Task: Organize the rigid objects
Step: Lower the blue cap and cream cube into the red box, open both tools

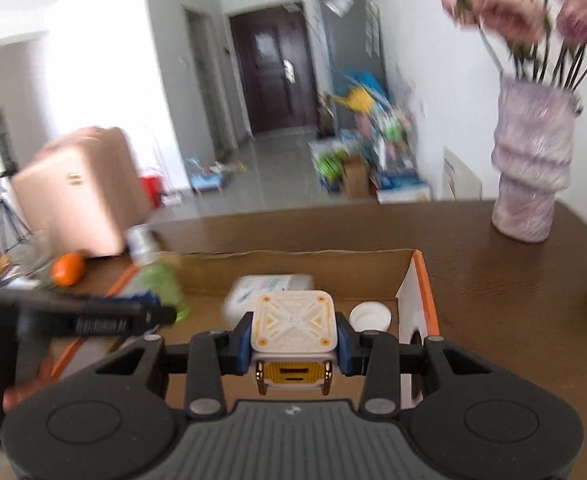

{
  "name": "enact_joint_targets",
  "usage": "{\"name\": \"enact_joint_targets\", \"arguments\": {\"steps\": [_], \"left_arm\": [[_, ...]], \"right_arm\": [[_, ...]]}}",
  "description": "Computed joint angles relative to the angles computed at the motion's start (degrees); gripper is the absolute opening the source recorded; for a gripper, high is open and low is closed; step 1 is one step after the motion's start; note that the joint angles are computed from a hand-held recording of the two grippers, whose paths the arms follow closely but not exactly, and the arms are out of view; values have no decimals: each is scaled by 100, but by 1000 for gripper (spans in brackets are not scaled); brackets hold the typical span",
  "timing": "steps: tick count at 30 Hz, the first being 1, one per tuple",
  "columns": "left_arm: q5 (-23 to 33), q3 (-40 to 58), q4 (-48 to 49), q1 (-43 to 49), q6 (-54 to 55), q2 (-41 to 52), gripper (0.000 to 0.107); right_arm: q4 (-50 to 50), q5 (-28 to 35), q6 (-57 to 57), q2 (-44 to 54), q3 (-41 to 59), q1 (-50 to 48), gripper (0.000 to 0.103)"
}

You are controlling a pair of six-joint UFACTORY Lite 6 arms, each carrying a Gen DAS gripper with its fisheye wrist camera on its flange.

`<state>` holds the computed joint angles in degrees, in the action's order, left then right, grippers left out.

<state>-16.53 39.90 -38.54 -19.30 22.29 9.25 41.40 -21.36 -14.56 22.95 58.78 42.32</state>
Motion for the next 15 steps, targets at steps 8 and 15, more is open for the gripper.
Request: {"name": "enact_joint_targets", "arguments": {"steps": [8,15], "left_arm": [[-83,1371,7,231,262,1483,60],[-376,744,1103,346,-689,946,70]], "right_arm": [[2346,1017,-2353,2402,2958,-536,38],[1636,588,-1583,2059,2557,-351,40]]}}
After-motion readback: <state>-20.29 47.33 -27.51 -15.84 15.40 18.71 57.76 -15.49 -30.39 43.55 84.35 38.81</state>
